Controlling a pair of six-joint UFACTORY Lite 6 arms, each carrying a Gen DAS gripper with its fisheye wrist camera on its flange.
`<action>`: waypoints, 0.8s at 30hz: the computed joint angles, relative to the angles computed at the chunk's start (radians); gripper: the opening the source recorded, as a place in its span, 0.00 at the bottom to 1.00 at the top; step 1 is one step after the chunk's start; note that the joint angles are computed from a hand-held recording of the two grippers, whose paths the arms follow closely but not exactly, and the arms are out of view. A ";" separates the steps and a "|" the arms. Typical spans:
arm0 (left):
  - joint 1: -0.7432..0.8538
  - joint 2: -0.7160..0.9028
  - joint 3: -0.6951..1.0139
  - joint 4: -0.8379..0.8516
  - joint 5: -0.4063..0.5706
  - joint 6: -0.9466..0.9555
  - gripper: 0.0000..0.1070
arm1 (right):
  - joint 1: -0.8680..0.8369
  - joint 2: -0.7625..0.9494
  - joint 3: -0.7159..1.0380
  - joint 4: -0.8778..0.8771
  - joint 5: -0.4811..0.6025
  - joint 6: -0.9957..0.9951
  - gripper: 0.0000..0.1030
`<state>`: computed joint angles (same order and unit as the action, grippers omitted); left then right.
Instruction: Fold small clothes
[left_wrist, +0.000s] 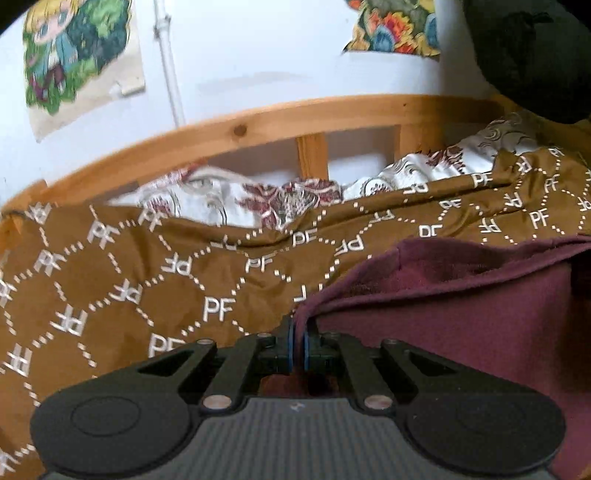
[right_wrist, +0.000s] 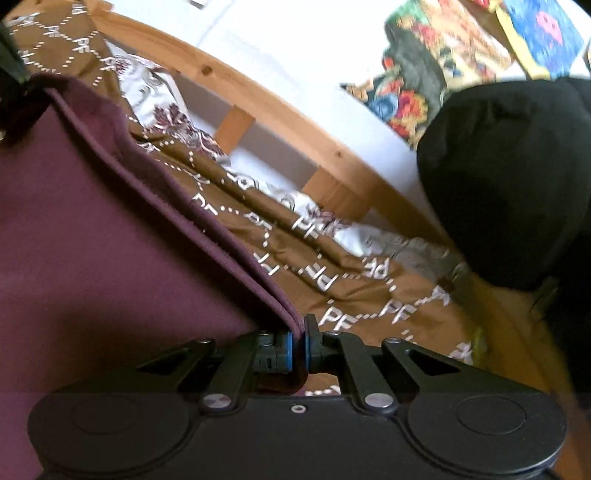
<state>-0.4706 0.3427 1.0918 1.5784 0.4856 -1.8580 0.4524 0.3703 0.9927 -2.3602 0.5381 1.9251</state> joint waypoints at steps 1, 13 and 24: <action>0.015 0.009 -0.004 0.031 -0.020 -0.039 0.07 | -0.001 0.037 0.025 -0.009 0.005 0.020 0.05; 0.081 -0.091 -0.150 0.344 -0.067 -0.459 0.84 | 0.001 0.131 0.077 0.012 -0.024 0.148 0.22; 0.058 -0.169 -0.214 0.050 -0.115 -0.143 0.93 | -0.046 0.038 -0.002 -0.121 -0.107 0.374 0.94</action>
